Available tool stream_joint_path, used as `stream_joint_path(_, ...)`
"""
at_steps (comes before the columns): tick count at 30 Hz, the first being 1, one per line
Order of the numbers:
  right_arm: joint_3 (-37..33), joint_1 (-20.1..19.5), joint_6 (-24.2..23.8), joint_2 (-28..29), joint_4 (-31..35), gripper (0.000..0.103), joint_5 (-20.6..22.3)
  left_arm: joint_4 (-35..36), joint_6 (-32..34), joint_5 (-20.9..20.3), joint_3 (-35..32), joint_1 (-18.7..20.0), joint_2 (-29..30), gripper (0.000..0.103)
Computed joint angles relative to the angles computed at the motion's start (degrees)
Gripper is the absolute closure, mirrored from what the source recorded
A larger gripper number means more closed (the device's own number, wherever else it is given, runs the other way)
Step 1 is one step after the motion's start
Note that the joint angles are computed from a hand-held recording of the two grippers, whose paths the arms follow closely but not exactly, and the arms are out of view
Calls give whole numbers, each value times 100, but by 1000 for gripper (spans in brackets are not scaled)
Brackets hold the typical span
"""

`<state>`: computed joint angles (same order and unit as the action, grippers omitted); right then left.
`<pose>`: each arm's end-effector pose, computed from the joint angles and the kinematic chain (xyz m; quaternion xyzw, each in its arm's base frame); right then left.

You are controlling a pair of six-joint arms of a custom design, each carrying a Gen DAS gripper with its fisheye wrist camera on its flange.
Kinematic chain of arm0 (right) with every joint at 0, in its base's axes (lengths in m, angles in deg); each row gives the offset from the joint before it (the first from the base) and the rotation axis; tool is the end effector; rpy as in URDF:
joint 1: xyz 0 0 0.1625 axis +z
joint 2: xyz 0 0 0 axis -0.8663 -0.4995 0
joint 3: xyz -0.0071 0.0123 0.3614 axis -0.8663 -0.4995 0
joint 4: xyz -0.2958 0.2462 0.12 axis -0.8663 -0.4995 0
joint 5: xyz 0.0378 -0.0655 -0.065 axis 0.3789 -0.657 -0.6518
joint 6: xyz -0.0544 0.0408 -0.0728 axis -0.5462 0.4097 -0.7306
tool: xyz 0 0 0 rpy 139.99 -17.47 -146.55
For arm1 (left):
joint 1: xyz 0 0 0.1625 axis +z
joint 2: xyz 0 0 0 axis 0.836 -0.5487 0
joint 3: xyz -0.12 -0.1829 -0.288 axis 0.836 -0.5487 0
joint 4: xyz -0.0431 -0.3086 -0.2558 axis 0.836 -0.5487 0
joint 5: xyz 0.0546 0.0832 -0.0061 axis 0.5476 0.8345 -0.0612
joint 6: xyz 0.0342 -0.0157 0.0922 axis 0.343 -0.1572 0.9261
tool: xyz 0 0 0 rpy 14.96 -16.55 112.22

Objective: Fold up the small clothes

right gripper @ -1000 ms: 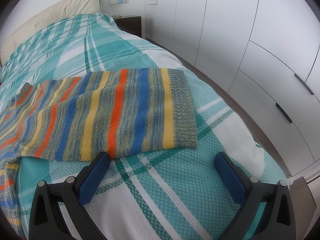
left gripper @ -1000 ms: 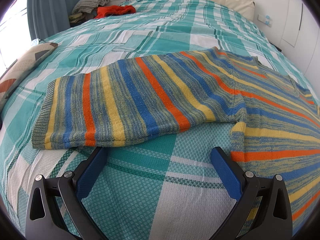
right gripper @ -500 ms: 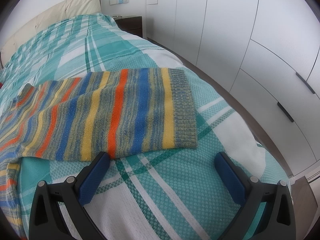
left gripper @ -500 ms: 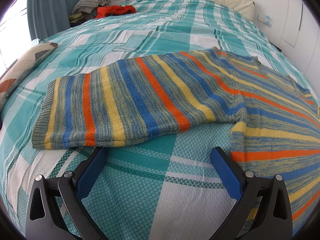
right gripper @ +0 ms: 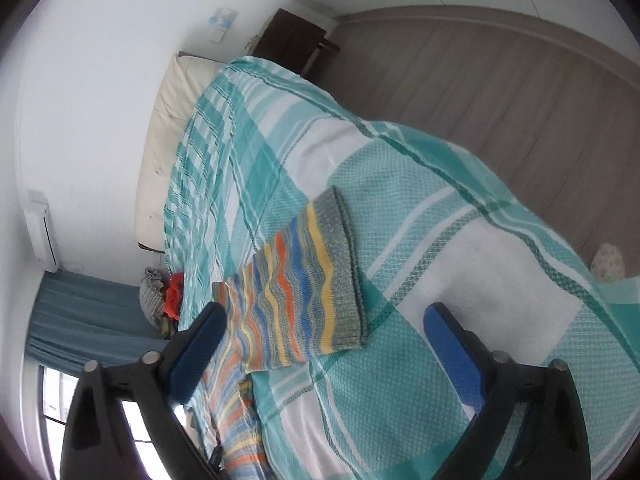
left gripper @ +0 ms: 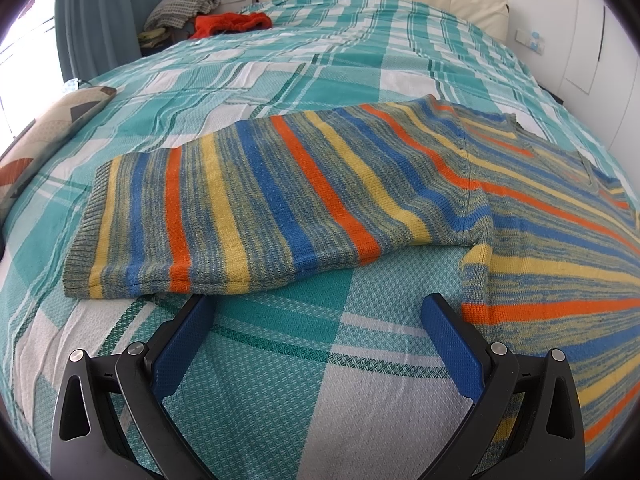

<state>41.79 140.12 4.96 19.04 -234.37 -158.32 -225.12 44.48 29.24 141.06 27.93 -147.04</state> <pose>0.0470 -0.5668 0.2169 0.1799 0.9374 -0.2920 0.0605 0.1738 -0.4065 0.3432 -0.0688 0.8228 -0.3879 0.4097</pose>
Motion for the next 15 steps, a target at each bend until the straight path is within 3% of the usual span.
stream_joint_path(4,-366,-5,-358,399,70,12,443,82,-47,-46,-13,17,-26,0)
stream_joint_path(6,-618,100,-319,593,305,12,92,65,-29,-24,-13,13,-18,0)
stream_joint_path(15,-998,217,-239,968,266,13,-276,60,-20,-35,-1,23,-36,0)
